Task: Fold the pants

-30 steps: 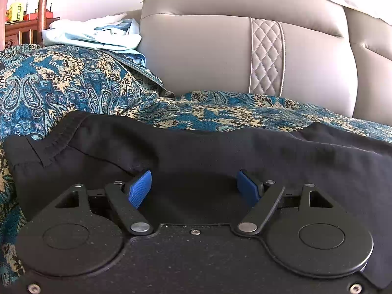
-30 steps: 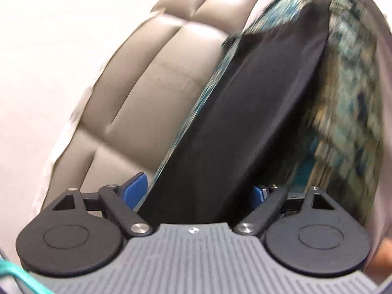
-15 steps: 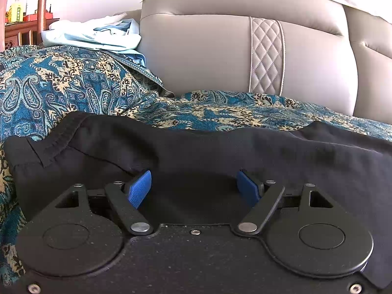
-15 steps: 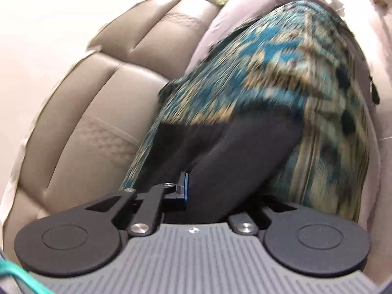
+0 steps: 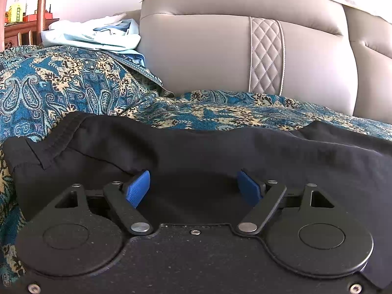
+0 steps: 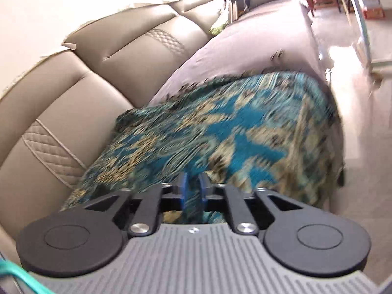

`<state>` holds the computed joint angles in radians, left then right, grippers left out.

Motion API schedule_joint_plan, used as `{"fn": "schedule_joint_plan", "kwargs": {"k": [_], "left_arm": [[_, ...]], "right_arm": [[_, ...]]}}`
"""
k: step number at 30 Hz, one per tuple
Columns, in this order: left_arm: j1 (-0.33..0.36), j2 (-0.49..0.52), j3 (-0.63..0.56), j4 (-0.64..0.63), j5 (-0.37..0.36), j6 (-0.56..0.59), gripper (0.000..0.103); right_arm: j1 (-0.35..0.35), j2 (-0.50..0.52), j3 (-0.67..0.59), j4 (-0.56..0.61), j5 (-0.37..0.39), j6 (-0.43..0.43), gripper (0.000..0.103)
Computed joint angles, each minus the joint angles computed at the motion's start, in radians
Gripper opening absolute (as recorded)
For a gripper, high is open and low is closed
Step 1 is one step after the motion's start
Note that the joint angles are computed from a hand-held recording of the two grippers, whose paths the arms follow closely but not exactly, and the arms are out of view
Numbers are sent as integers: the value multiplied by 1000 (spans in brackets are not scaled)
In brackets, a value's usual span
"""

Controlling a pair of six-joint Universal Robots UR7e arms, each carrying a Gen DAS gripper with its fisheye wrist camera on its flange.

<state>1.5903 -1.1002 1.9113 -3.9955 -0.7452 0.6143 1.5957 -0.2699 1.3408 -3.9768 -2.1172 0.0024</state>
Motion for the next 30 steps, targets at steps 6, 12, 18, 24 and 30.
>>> {"fn": "schedule_joint_plan", "kwargs": {"k": [6,12,18,24,30], "left_arm": [[1,-2,2,2,-2,-1,79],[1,-2,2,3,-9,-12,79],[2,-4,6,-2,-11,-14,79],[2,-5,6,0,-18,-24,80],[3,-4,7,-3,-21,-26,81]], "right_arm": [[94,67,-37,-80,20,-295,81],[251,243,-164,82,147,-606,88],[379,369,-292,412,287,-703,90],[392,389,-365,601,270,-712,90],[307,331,-392,587,95,-626,103]]}}
